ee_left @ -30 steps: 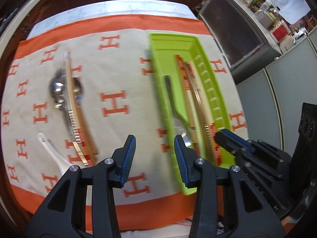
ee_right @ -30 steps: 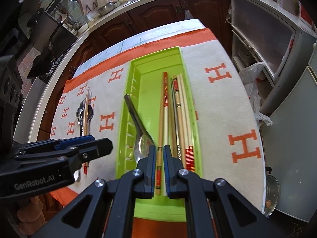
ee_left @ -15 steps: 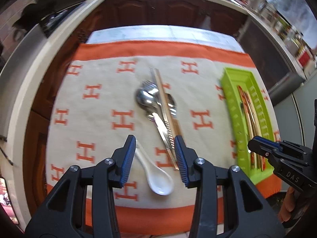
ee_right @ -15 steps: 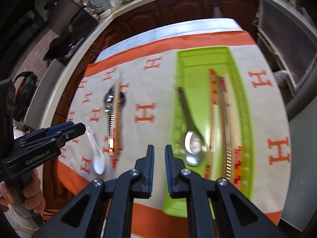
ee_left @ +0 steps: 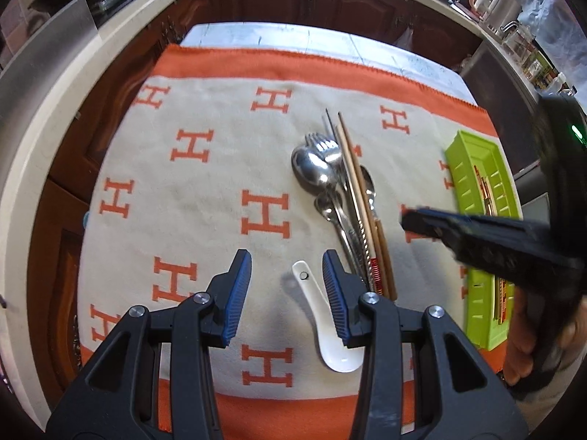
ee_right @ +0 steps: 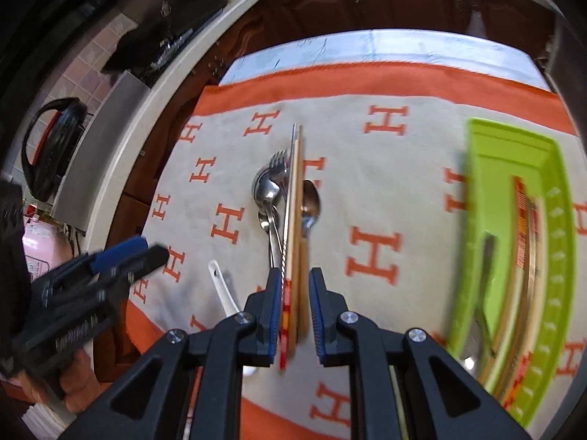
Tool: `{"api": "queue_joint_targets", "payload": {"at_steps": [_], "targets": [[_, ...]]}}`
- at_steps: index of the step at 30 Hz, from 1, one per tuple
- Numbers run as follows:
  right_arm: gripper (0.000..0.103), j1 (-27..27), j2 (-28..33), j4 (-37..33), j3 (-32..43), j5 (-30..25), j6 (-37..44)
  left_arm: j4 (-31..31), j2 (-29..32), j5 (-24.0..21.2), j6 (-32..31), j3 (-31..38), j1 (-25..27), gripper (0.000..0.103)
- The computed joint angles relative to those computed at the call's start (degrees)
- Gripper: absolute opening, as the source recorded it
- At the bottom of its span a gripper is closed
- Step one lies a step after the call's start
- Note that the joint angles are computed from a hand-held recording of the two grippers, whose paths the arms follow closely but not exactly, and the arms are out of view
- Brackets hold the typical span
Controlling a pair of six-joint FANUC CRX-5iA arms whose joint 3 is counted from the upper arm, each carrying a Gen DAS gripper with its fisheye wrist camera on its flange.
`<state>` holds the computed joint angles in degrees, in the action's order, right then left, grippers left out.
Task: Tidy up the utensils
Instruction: 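Move both open tools back over the utensil pile, then grasp a metal chopstick with the left tool while the right tool grasps a brown chopstick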
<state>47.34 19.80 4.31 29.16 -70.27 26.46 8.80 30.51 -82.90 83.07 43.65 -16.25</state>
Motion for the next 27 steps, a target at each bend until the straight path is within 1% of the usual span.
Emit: {"api": "queue_joint_targets", "payload": {"at_steps": [3,8,10,11,13,15,19,21,22,23,25,27], "targets": [[0.015,-2.03,4.08,-2.79,4.65,-1.97,2.59,0.69,0.51,0.1,-0.42,-0.39,0.38,0.037],[0.015,-4.69,8.89,-6.48,9.64,-3.92,5.5,1.52,1.83,-0.31,-0.82,0.2,0.98,0.037],[0.018,-5.46,10.88,-7.23,11.94,-5.34,6.14,1.7,2.6,-0.99,-0.74,1.12,1.15,0.037],[0.021,-5.64,11.55,-7.26,12.65,-5.77,6.47,1.89,3.04,-1.26,-0.67,1.47,1.24,0.037],[0.023,-5.92,12.53,-7.2,13.67,-6.59,6.88,2.08,3.72,-1.76,-0.46,2.18,1.33,0.037],[0.024,-6.2,13.54,-7.7,14.83,-7.36,7.27,2.33,4.25,-2.06,-0.42,2.72,1.39,0.037],[0.024,-6.38,13.3,-7.77,14.12,-5.57,8.43,2.75,4.87,-2.5,-0.56,3.45,1.3,0.037],[0.019,-6.39,13.48,-8.05,14.22,-5.01,9.1,2.77,5.0,-2.61,-0.65,3.65,1.19,0.037],[0.012,-6.57,13.68,-8.74,14.62,-5.1,9.58,2.86,5.06,-2.69,-0.76,3.77,1.18,0.037],[0.007,-6.77,13.67,-9.7,14.68,-4.92,9.78,2.87,5.1,-2.72,-0.87,3.86,1.04,0.037],[0.006,-6.62,13.69,-9.62,14.58,-4.8,9.21,2.77,5.24,-2.82,-1.28,4.15,0.77,0.037],[0.006,-6.24,12.4,-8.74,12.75,-3.55,8.31,2.72,5.5,-3.08,-1.38,4.63,0.46,0.037]]}}
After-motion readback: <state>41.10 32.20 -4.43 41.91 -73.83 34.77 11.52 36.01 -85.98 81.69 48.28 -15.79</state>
